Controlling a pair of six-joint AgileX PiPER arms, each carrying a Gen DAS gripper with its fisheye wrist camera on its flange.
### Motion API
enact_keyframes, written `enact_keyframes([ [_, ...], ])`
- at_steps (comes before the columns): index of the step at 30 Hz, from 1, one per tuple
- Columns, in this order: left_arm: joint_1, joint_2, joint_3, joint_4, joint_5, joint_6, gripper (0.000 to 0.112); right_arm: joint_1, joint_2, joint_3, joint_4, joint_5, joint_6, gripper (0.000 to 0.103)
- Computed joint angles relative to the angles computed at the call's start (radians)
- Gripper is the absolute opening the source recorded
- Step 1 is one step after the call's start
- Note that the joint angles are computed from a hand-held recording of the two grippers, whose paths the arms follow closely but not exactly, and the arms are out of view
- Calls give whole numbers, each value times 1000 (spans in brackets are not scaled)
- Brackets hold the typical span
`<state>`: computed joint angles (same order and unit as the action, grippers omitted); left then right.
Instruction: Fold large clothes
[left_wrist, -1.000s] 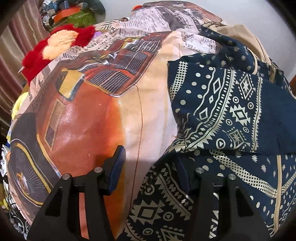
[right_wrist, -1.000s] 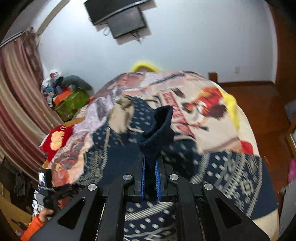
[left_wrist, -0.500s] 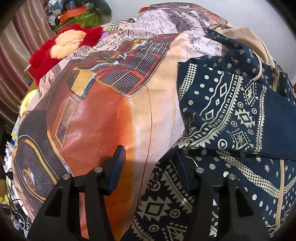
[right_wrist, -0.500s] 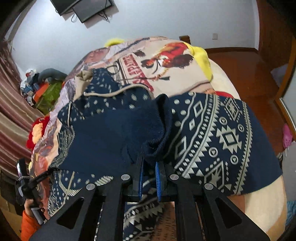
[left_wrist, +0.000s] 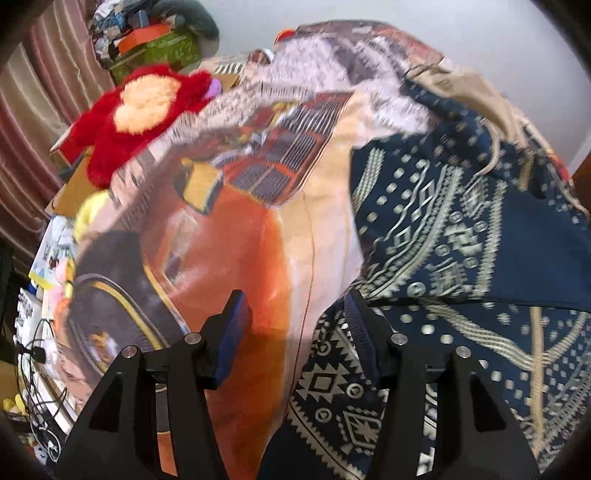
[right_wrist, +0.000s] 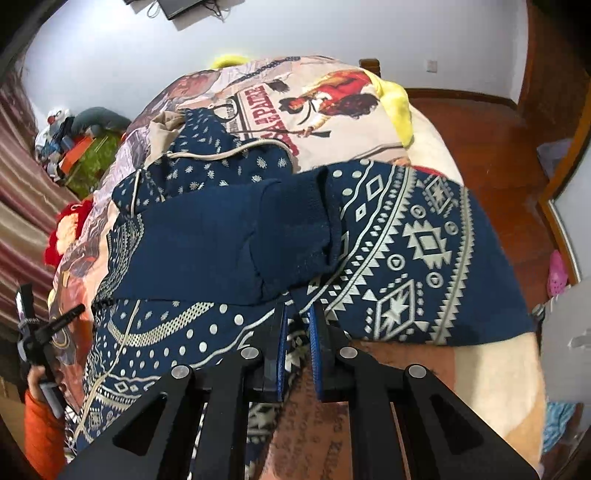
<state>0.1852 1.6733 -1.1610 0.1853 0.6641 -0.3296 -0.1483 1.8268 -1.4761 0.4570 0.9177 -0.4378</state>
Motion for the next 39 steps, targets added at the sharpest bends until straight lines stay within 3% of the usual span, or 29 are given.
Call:
enact_keyframes([
  [9,-98,-43,-160,-91,80,71,60,-69,-123,35,14,-44,-48,11],
  [12,-180,3,-240,-90,94,69,60,-109,-172,73,-12,-104,-52,33],
  [14,-239,52,-303,-91,104,72,60,-138,-242,150,-14,-226,-95,62],
  [16,-292,110,-377,-114,128,84,61,-177,-283,194,36,-283,-185,77],
  [22,-412,339,-649,-204,247,135,61,-322,-228,147,115,-133,-231,87],
  [29,-473,595,-979,-287,419,155,61,-481,51,14,169,110,-15,87],
  [33,-478,702,-1122,-324,500,152,61,-520,176,-48,215,176,38,87],
  [39,-507,755,-1199,-273,511,141,68,-510,262,-97,276,171,29,87],
])
